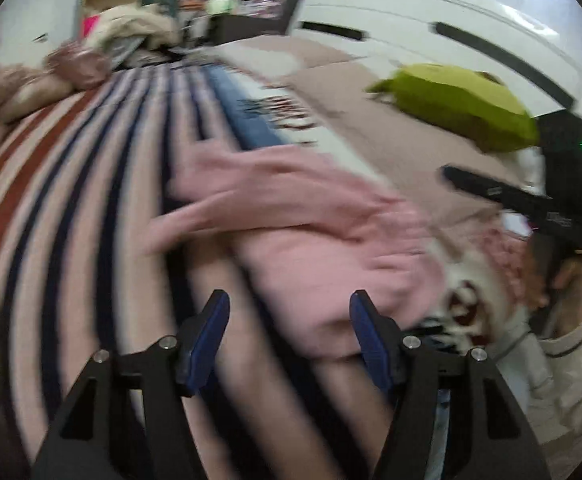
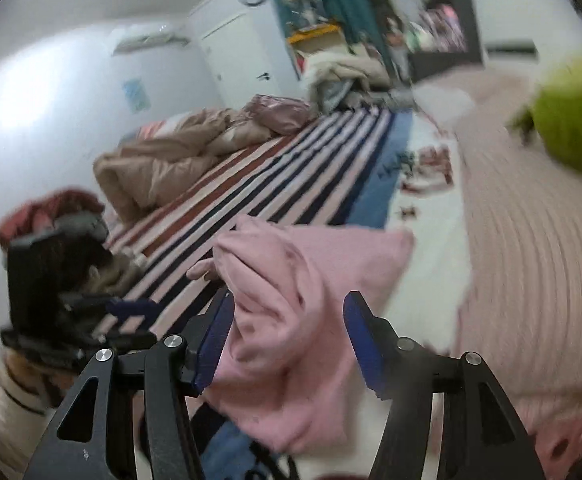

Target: Fold small clothes

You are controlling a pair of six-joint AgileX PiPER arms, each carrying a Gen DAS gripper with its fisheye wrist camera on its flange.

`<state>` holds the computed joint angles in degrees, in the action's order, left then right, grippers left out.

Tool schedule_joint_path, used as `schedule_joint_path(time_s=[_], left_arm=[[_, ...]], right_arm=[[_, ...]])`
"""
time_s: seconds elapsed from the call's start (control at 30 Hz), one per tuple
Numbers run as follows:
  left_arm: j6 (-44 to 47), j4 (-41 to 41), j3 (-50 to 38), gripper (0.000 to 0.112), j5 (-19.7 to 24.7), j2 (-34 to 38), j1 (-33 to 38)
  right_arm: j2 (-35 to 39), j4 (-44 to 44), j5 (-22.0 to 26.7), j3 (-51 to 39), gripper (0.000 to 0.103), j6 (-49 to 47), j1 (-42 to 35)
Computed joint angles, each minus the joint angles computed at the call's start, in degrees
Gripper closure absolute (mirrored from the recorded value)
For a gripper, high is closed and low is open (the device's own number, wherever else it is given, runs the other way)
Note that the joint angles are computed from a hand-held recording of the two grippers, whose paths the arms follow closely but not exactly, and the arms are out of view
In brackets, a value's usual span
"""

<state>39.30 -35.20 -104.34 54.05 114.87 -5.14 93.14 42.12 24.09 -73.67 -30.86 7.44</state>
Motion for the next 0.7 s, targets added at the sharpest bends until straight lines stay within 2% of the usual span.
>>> schedule_joint_path(time_s=[0.03, 0.07, 0.17, 0.2, 0.23, 0.27, 0.33, 0.37, 0.43, 0.53, 0.6, 0.67, 0.7], left_arm=[[-2.06, 1.21, -1.96, 0.054, 0.25, 1.53, 0.96], [-3.73, 1.8, -3.93, 0.054, 0.79, 2.99, 2.01], [-1.92, -2.95, -6.38, 0.054, 1.61, 5.87, 4.69], [-1.15, -4.77, -6.99, 0.054, 2.13, 6.81, 5.09], [-0.01, -6.16, -6.45, 0.054, 2.18, 6.97, 5.36], [0.79, -7.08, -6.21, 0.054, 2.3, 7.2, 5.43], [0.85, -7.94, -7.35, 0.054, 3.5, 8.55, 5.35], [0.04, -7.83, -8.49, 0.054, 4.28, 9.43, 5.01], [0.46, -8.76, -9.35, 0.054, 5.96, 10.71, 4.43], [1.12, -8.74, -8.95, 0.054, 6.54, 11.0, 2.98], [1.19, -8.97, -9.37, 0.054, 6.46, 10.84, 3.15], [0.13, -8.33, -10.36, 0.054, 6.11, 10.68, 3.8], [-1.04, -7.85, -11.73, 0.054, 6.0, 11.0, 4.57]], right_arm=[[1.76, -5.73, 0.2, -3.41, 0.049, 3.94, 2.17], [4.1, -11.46, 2.68, -7.67, 0.05, 8.71, 3.55], [13.76, -28.65, 17.54, -22.01, 0.05, 22.61, 7.88], [14.74, -34.37, 19.6, -23.1, 0.055, 26.73, 9.58], [14.77, -40.1, 19.42, -21.91, 0.072, 30.7, 11.35], [13.62, -45.83, 17.74, -18.42, 0.083, 34.81, 12.25], [9.73, -56.21, 12.87, -9.83, 0.093, 45.69, 12.78], [7.87, -58.58, 11.4, -6.15, 0.095, 48.6, 12.11], [6.16, -57.05, 12.32, -3.42, 0.1, 48.73, 9.88], [4.75, -47.27, 12.13, -1.78, 0.099, 42.66, 6.49], [4.09, -45.17, 11.74, -3.54, 0.096, 40.75, 6.15], [5.33, -41.45, 12.69, -9.52, 0.085, 36.07, 5.86], [6.84, -39.0, 13.83, -12.92, 0.062, 33.0, 5.73]])
